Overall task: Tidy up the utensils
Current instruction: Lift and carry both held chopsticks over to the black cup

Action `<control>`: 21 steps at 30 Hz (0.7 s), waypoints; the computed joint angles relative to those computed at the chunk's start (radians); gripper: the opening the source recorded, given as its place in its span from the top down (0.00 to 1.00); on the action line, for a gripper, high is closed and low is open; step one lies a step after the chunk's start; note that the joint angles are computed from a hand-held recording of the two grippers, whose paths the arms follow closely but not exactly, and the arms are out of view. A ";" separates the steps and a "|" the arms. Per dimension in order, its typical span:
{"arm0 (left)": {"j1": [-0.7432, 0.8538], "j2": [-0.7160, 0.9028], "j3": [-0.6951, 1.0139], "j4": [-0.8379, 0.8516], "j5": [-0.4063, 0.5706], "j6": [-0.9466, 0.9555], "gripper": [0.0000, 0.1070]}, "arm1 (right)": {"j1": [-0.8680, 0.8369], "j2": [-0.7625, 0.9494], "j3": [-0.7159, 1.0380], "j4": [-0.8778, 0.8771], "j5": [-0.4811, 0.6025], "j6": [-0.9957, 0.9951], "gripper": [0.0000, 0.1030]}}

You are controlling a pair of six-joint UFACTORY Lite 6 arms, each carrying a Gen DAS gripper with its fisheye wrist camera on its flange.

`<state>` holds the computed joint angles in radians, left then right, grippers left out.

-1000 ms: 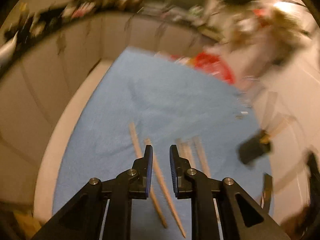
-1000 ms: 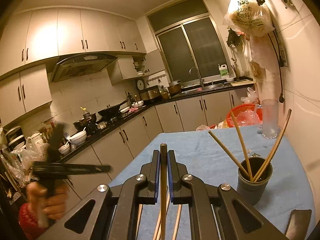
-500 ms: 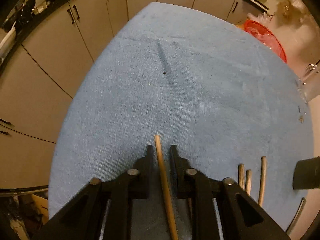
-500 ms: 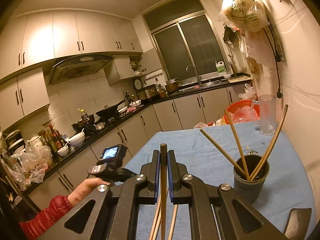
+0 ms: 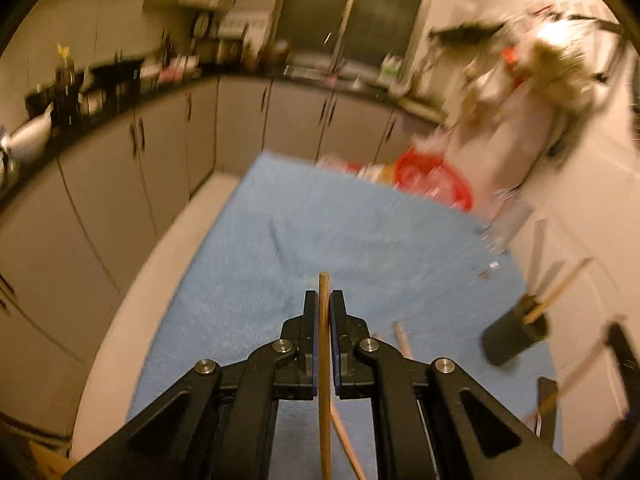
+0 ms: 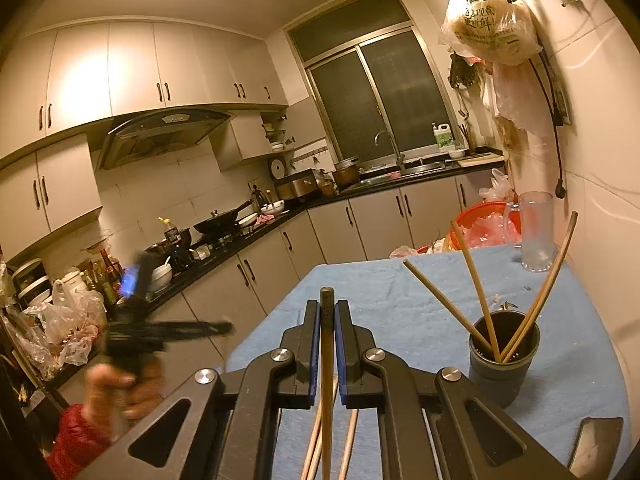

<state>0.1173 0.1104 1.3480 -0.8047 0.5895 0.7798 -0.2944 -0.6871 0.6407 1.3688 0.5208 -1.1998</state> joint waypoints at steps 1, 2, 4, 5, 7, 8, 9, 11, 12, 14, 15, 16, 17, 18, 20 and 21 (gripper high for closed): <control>0.018 -0.064 -0.040 -0.050 0.019 0.057 0.95 | 0.002 -0.001 0.000 -0.001 0.000 0.001 0.93; 0.024 -0.117 -0.074 -0.080 0.025 0.099 0.95 | 0.004 -0.002 0.000 -0.001 -0.003 0.001 0.93; 0.028 -0.174 -0.121 -0.086 0.013 0.130 0.95 | 0.014 -0.012 -0.004 -0.008 -0.013 0.007 0.93; 0.027 -0.189 -0.139 -0.089 0.007 0.135 0.95 | 0.020 -0.012 -0.003 -0.012 -0.019 0.013 0.93; 0.017 -0.167 -0.136 -0.095 -0.025 0.155 0.95 | 0.013 -0.009 0.000 -0.013 -0.010 0.010 0.93; 0.009 -0.170 -0.145 -0.078 -0.058 0.135 0.95 | 0.019 -0.013 -0.001 -0.022 -0.013 0.019 0.93; 0.010 -0.166 -0.145 -0.085 -0.057 0.136 0.95 | 0.024 -0.020 -0.003 -0.030 -0.019 0.028 0.93; 0.015 -0.129 -0.104 -0.086 -0.022 0.124 0.95 | 0.032 -0.030 -0.006 -0.042 -0.027 0.041 0.93; 0.011 -0.118 -0.095 -0.081 -0.023 0.113 0.95 | 0.033 -0.031 -0.007 -0.045 -0.028 0.043 0.93; 0.008 -0.132 -0.103 -0.088 -0.004 0.126 0.95 | 0.023 -0.027 -0.003 -0.039 -0.019 0.038 0.93; 0.000 -0.130 -0.096 -0.079 -0.005 0.113 0.95 | 0.019 -0.025 0.000 -0.036 -0.016 0.036 0.93; -0.003 -0.135 -0.096 -0.075 -0.004 0.112 0.95 | 0.014 -0.026 0.001 -0.034 -0.014 0.034 0.93; -0.008 -0.144 -0.102 -0.077 -0.004 0.122 0.95 | 0.009 -0.022 0.004 -0.030 -0.010 0.029 0.93; -0.011 -0.152 -0.107 -0.076 -0.006 0.123 0.95 | 0.006 -0.024 0.004 -0.030 -0.009 0.029 0.93; -0.011 -0.163 -0.108 -0.073 0.008 0.119 0.95 | -0.003 -0.027 0.002 -0.025 -0.003 0.022 0.93; -0.006 -0.168 -0.108 -0.080 0.023 0.128 0.95 | -0.008 -0.030 -0.001 -0.024 0.000 0.020 0.93</control>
<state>0.1116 -0.0578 1.2396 -0.8847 0.6129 0.9077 -0.3022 -0.7171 0.6396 1.3453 0.5212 -1.1797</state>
